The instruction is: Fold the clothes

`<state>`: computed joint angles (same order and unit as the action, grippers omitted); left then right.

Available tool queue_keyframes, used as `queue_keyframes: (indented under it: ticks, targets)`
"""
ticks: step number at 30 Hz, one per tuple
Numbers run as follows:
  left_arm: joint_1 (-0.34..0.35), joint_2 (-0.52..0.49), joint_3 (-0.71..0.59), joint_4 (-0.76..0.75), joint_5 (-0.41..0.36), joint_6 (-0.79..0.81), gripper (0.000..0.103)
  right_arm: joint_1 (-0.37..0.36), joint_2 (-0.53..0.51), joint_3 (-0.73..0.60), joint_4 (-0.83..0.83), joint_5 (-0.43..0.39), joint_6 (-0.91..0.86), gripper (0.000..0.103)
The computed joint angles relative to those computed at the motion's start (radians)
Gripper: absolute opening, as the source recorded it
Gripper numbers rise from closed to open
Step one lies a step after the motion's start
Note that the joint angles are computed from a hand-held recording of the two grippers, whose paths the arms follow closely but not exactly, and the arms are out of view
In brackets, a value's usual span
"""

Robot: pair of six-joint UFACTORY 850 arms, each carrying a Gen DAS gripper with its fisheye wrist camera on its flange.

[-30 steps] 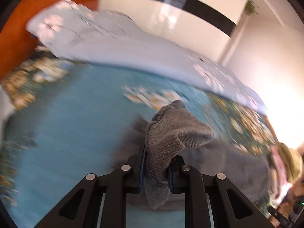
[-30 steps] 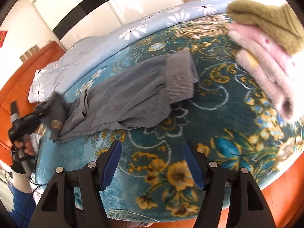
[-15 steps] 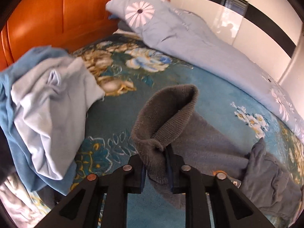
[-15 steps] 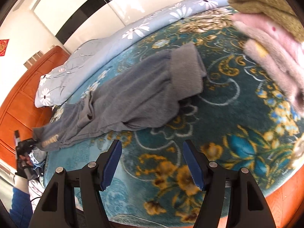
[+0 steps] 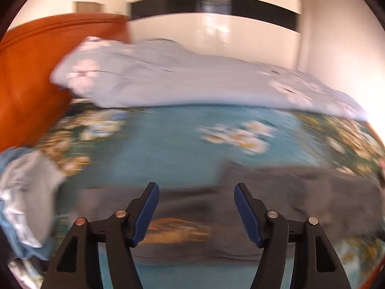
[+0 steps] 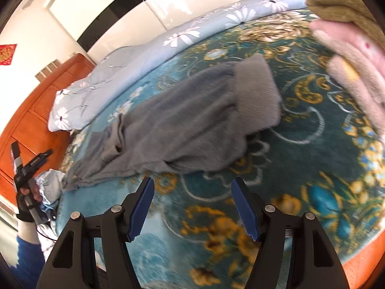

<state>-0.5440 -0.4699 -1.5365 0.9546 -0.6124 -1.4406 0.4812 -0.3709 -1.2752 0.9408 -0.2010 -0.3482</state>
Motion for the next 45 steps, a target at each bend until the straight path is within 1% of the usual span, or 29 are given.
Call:
queue_keyframes:
  ticks: [2, 3, 5, 6, 7, 9, 10, 11, 12, 13, 15, 16, 19, 20, 22, 24, 27, 29, 31, 32, 33, 34, 35, 36, 38, 39, 40, 42, 45]
  targets:
    - [-0.021, -0.067, -0.077, -0.123, 0.082, 0.16, 0.069, 0.002, -0.02, -0.026, 0.025, -0.009, -0.009, 0.068]
    - [-0.033, -0.103, -0.119, -0.191, 0.105, 0.25, 0.069, 0.001, -0.025, -0.033, 0.075, -0.016, -0.054, 0.068]
    - [-0.059, -0.176, -0.208, -0.303, 0.112, 0.422, 0.069, 0.004, -0.029, -0.038, 0.146, -0.024, -0.124, 0.068]
    - [-0.072, -0.215, -0.259, -0.352, 0.098, 0.505, 0.069, 0.006, -0.027, -0.037, 0.144, -0.022, -0.125, 0.068]
    - [-0.089, -0.259, -0.322, -0.379, 0.058, 0.565, 0.069, 0.008, -0.024, -0.034, 0.138, -0.019, -0.123, 0.068]
    - [-0.111, -0.353, -0.453, -0.408, -0.047, 0.66, 0.069, 0.008, -0.017, -0.024, 0.163, -0.016, -0.146, 0.068]
    - [-0.119, -0.4, -0.519, -0.415, -0.106, 0.697, 0.066, 0.007, -0.014, -0.018, 0.189, -0.016, -0.17, 0.068]
    - [-0.123, -0.431, -0.561, -0.423, -0.148, 0.722, 0.058, 0.007, -0.01, -0.013, 0.21, -0.015, -0.19, 0.068]
    - [-0.124, -0.445, -0.577, -0.431, -0.166, 0.73, 0.028, 0.005, -0.006, -0.006, 0.232, -0.012, -0.212, 0.068]
    - [-0.123, -0.452, -0.583, -0.436, -0.174, 0.731, 0.022, 0.003, 0.0, 0.003, 0.257, -0.009, -0.237, 0.068]
    - [-0.112, -0.409, -0.517, -0.439, -0.115, 0.678, 0.015, -0.002, 0.011, 0.019, 0.294, -0.002, -0.266, 0.068]
    - [-0.102, -0.376, -0.475, -0.449, -0.074, 0.642, 0.012, -0.006, 0.014, 0.025, 0.321, 0.0, -0.285, 0.068]
    - [-0.068, -0.29, -0.371, -0.448, 0.045, 0.509, 0.012, -0.018, 0.012, 0.032, 0.456, -0.02, -0.393, 0.068]
    - [-0.059, -0.267, -0.349, -0.411, 0.062, 0.449, 0.011, -0.021, 0.009, 0.032, 0.497, -0.031, -0.428, 0.068]
    - [-0.043, -0.214, -0.298, -0.294, 0.066, 0.3, 0.011, -0.023, -0.01, 0.016, 0.538, -0.064, -0.463, 0.068]
    - [-0.019, -0.157, -0.239, -0.197, 0.078, 0.16, 0.011, -0.02, -0.038, -0.012, 0.534, -0.096, -0.462, 0.068]
    - [0.021, -0.082, -0.158, -0.105, 0.076, 0.014, 0.011, -0.018, -0.091, -0.063, 0.573, -0.158, -0.491, 0.068]
    - [0.044, -0.028, -0.098, -0.049, 0.061, -0.071, 0.011, -0.015, -0.119, -0.087, 0.613, -0.164, -0.489, 0.068]
    - [0.067, 0.029, -0.03, 0.005, 0.058, -0.159, 0.011, -0.022, -0.137, -0.093, 0.692, -0.173, -0.491, 0.068]
    - [0.079, 0.059, 0.006, 0.032, 0.061, -0.205, 0.011, -0.03, -0.141, -0.083, 0.785, -0.193, -0.531, 0.068]
    - [0.091, 0.088, 0.042, 0.057, 0.063, -0.25, 0.011, -0.037, -0.143, -0.074, 0.862, -0.21, -0.565, 0.063]
    - [0.104, 0.117, 0.077, 0.081, 0.067, -0.292, 0.011, -0.043, -0.143, -0.066, 0.924, -0.218, -0.598, 0.04]
    - [0.116, 0.141, 0.107, 0.091, 0.076, -0.32, 0.011, -0.049, -0.143, -0.058, 0.984, -0.227, -0.628, 0.023]
    - [0.13, 0.163, 0.134, 0.099, 0.087, -0.344, 0.011, -0.054, -0.144, -0.056, 1.019, -0.236, -0.647, 0.017]
    - [0.16, 0.195, 0.175, 0.096, 0.121, -0.368, 0.011, -0.062, -0.148, -0.066, 1.02, -0.255, -0.656, 0.016]
    - [0.173, 0.201, 0.183, 0.092, 0.125, -0.374, 0.011, -0.065, -0.15, -0.076, 1.011, -0.259, -0.661, 0.015]
    - [0.188, 0.205, 0.187, 0.083, 0.131, -0.374, 0.011, -0.065, -0.15, -0.096, 0.977, -0.25, -0.659, 0.014]
    - [0.224, 0.2, 0.169, 0.041, 0.149, -0.342, 0.01, -0.067, -0.157, -0.162, 0.869, -0.225, -0.63, 0.014]
    - [0.276, 0.178, 0.115, -0.02, 0.164, -0.301, 0.01, -0.077, -0.199, -0.332, 0.649, -0.17, -0.515, 0.014]
